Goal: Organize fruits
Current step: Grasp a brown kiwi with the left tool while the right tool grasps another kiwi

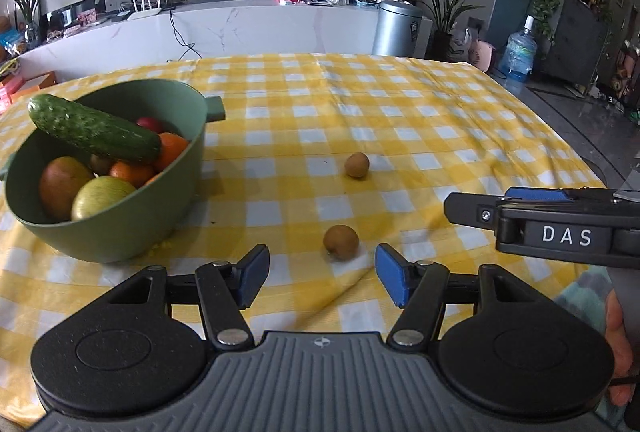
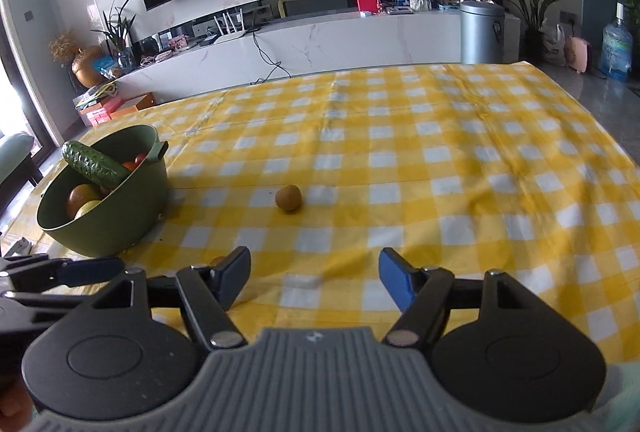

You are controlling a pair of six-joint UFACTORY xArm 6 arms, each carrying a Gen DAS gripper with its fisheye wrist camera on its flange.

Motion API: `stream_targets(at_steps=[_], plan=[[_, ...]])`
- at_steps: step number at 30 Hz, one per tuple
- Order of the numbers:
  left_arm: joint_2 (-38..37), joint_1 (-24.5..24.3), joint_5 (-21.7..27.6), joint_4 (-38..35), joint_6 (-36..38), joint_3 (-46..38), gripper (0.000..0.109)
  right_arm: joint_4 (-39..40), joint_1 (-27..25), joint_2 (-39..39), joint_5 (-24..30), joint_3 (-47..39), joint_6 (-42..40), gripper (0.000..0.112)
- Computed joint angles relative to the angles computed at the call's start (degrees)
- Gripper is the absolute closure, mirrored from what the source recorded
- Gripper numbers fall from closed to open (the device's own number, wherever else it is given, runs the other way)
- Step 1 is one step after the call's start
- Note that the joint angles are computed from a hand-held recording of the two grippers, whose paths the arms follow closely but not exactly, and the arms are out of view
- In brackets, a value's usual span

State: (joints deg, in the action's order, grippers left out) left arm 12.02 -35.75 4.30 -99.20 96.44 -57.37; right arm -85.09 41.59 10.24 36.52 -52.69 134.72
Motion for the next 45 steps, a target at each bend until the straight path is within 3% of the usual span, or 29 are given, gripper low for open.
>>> stream_targets(at_steps=[4,8,16,19,30,33,37,45], plan=[[2.19,0.64,2.72,7.47,-8.97,-0.72,0.048,-1.22,-0.92,0.78,-1.07,-0.44,1.66,0.045],[4.81,0.94,3.05,9.31,-11.64,-2.48,0.053,-0.09,-1.59,1.7,-1.15,-1.2,1.3,0.051],[7.05,0.78,3.41,8.12,-9.74,-4.85,0.053,0.06,-4.59,4.46,-6.62,-3.63,-0.69,0.053],[7.63,0.86,4.09,9.3,-10.4,-5.18,0.065,0.28,-4.72,5.06,-7.03,-4.23,-1.75,0.054],[8.16,2.11,7.76,10.09,-11.13,-5.96,0.079,0.84,-5.71,6.88,-8.99,-6.21,-4.92,0.057],[8.08,2.03,6.53,8.12,-9.34,-6.16,0.079,-0.5,-6.62,7.49,-10.62,-6.86,-4.12,0.065],[7.83,2.2,4.19,4.99,-6.04,-6.82,0.079,-2.34,-7.31,8.78,-10.41,-8.84,-3.78,0.065],[9.78,3.32,1.73,1.67,-4.09,-10.2,0.079,1.28,-7.4,15.62,-5.05,-17.5,-16.27,0.067]])
